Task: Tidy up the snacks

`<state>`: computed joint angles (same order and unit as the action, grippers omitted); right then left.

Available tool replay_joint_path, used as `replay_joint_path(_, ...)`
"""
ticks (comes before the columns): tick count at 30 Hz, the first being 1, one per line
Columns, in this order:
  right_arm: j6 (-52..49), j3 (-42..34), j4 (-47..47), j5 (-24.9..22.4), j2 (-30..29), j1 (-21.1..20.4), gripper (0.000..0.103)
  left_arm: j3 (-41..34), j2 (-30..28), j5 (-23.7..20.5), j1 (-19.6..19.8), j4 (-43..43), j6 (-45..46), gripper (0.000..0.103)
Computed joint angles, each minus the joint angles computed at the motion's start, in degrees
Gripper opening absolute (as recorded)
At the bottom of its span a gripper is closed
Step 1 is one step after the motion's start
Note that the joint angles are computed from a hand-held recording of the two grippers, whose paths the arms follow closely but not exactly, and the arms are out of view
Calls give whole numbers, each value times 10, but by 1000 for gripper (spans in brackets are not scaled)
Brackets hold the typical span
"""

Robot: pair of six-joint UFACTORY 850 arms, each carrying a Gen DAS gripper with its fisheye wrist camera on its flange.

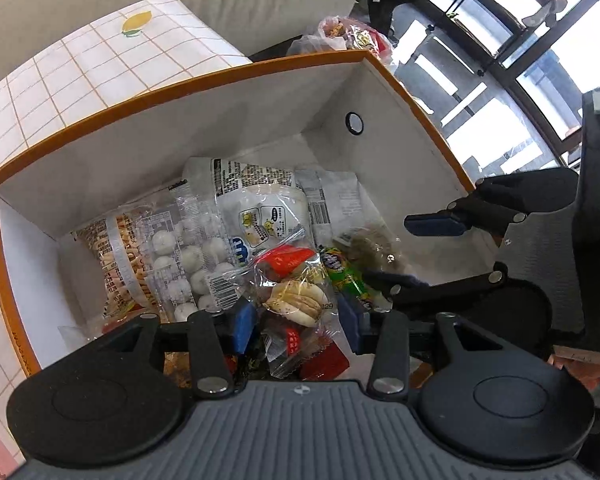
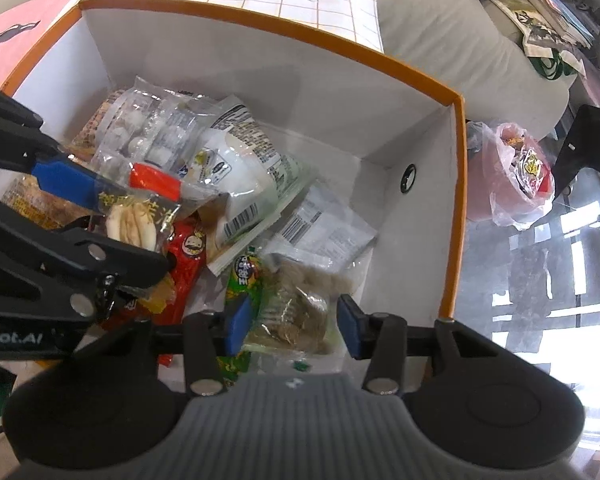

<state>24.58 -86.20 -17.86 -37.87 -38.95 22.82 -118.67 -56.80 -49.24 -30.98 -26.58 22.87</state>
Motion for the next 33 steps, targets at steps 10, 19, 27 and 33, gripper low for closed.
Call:
replay_joint_path(10, -19, -10, 1, -30, 14, 9, 84, 67, 56, 49, 8, -39, 40, 69)
replay_joint_path(19, 21, 2, 28, -4, 57, 23, 89, 220, 191, 168, 20, -24, 53, 70)
replay_joint_path(27, 252, 40, -148, 73, 130, 82, 99, 372, 336, 313, 44, -71, 96, 74)
replay_joint_path(33, 546, 85, -385, 90, 184, 144, 100, 486, 437, 417, 57, -156, 177, 76)
